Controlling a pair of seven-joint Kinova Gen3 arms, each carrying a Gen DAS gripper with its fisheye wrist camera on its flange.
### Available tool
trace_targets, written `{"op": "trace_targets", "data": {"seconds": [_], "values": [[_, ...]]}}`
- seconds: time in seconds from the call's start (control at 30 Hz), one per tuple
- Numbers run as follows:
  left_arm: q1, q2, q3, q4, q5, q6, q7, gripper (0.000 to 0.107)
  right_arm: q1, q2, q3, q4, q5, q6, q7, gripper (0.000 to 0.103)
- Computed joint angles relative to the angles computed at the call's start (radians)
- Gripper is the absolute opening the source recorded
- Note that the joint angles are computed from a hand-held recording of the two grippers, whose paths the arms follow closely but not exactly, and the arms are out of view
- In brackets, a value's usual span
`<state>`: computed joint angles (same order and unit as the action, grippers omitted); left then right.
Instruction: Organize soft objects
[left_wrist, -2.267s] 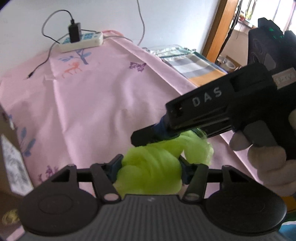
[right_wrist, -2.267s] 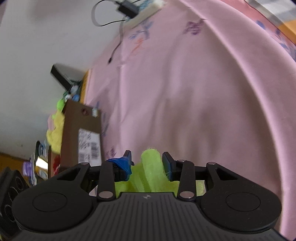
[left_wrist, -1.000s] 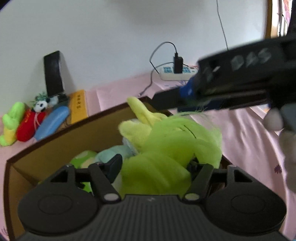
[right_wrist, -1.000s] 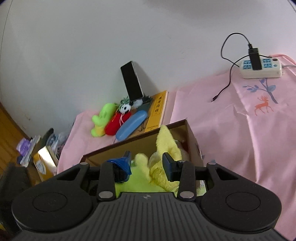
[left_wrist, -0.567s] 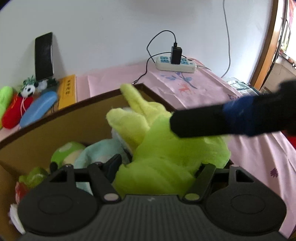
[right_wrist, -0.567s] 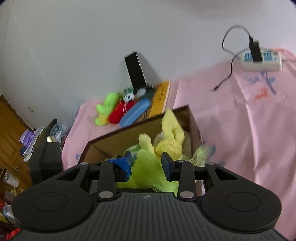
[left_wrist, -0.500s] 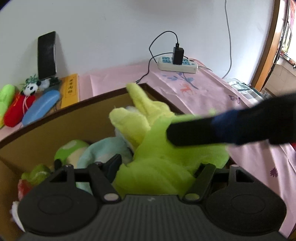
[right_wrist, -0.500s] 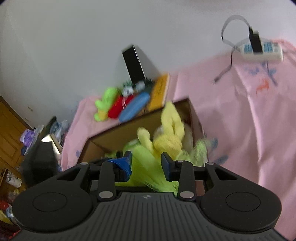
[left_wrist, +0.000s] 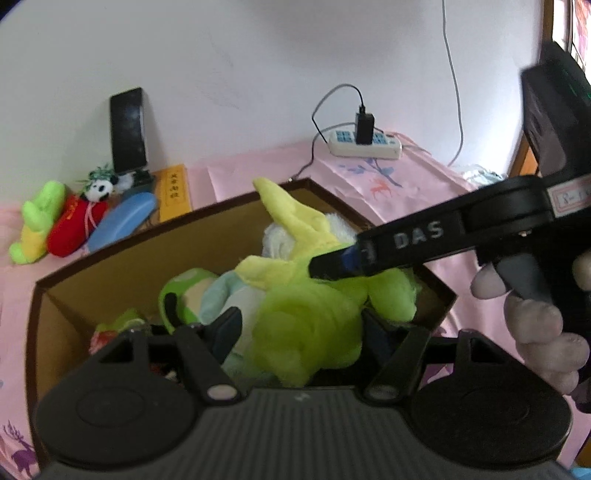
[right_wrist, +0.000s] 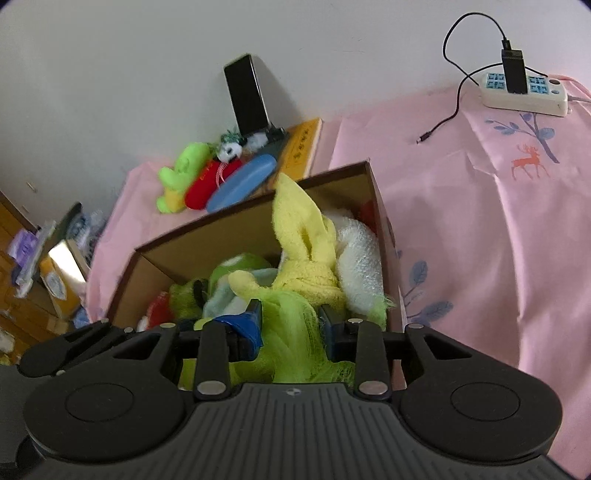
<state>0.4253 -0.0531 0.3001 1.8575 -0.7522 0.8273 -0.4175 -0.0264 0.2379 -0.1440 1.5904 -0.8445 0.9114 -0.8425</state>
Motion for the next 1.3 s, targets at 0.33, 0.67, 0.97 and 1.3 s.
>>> {"op": "trace_targets", "data": {"seconds": [0.33,0.67,0.97,1.3], "values": [[0.089,0.073,0.027,-0.127,-0.043,0.230,0.119,0.073,0.012,-0.124,0.038,0.120,-0.080,-0.082,0.154,0.019],[0.253,0.180,-0.020,-0.297,-0.070,0.485,0.190,0.075,0.002,-0.200,0.109,0.183,-0.098,-0.091,0.209,0.019],[0.377,0.275,-0.060,-0.432,-0.086,0.651,0.233,0.077,0.027,-0.227,0.151,0.189,-0.078,-0.042,0.230,0.020],[0.456,0.344,-0.112,-0.518,-0.064,0.727,0.295,0.078,0.039,-0.249,0.185,0.202,-0.041,-0.011,0.290,0.020]]}}
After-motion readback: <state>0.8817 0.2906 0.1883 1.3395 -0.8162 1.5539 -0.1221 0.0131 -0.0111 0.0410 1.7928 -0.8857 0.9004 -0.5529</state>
